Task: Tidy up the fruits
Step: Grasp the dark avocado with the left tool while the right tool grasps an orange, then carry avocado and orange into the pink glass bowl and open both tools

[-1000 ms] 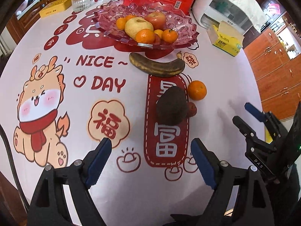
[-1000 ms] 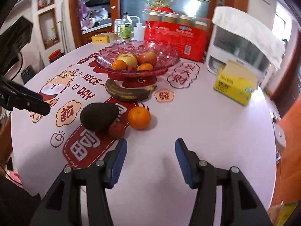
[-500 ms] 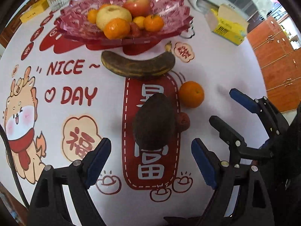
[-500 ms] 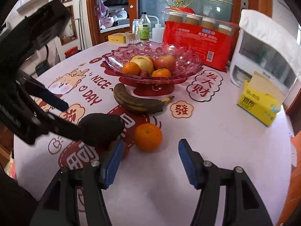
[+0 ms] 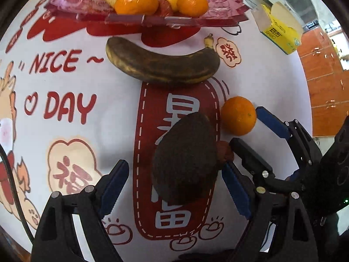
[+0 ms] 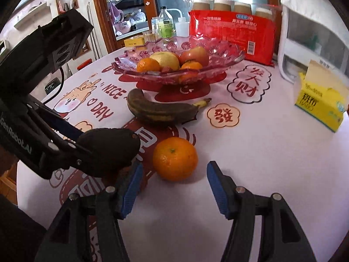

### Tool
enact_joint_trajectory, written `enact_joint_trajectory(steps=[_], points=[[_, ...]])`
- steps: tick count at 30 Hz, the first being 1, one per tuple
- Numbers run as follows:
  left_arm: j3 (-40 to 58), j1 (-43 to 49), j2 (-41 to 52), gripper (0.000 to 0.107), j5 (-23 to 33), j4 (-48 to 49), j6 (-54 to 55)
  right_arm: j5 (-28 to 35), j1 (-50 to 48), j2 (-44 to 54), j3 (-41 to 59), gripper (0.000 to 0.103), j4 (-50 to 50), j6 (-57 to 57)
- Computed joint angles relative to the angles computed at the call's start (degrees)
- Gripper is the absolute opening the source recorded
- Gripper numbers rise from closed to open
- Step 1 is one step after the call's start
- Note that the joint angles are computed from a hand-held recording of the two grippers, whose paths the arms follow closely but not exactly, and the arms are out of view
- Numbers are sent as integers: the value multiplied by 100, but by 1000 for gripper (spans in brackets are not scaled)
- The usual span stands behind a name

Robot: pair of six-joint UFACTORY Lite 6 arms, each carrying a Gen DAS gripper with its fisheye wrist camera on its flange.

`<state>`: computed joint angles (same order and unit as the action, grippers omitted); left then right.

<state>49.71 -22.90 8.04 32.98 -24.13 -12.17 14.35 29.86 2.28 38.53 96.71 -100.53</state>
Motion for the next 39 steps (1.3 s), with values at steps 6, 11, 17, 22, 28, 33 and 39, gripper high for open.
enact_joint_trajectory(steps=[6, 11, 17, 22, 28, 33, 39], points=[[81, 27, 237, 86, -320, -231, 255, 422, -264, 334, 188, 61, 115, 61], [334, -21, 447, 75, -358, -156, 280, 715, -468, 621, 405, 61, -302, 526], [327, -25, 481, 57, -385, -902, 926, 970, -637, 665, 433, 55, -542, 870], [272, -60, 459, 56, -472, -984, 846, 901, -534, 582, 419, 46, -521, 968], [-360, 106, -121, 56, -498, -1280, 957, 750, -479, 541, 406, 45, -549, 1326], [-1035, 520, -885, 56, -492, -1567, 1162, 647, -569, 390, 360, 44, -803, 1885], [-1449, 884, -1904, 56, -257, -672, 369, 767, -803, -24, 205, 44, -1298, 2644]])
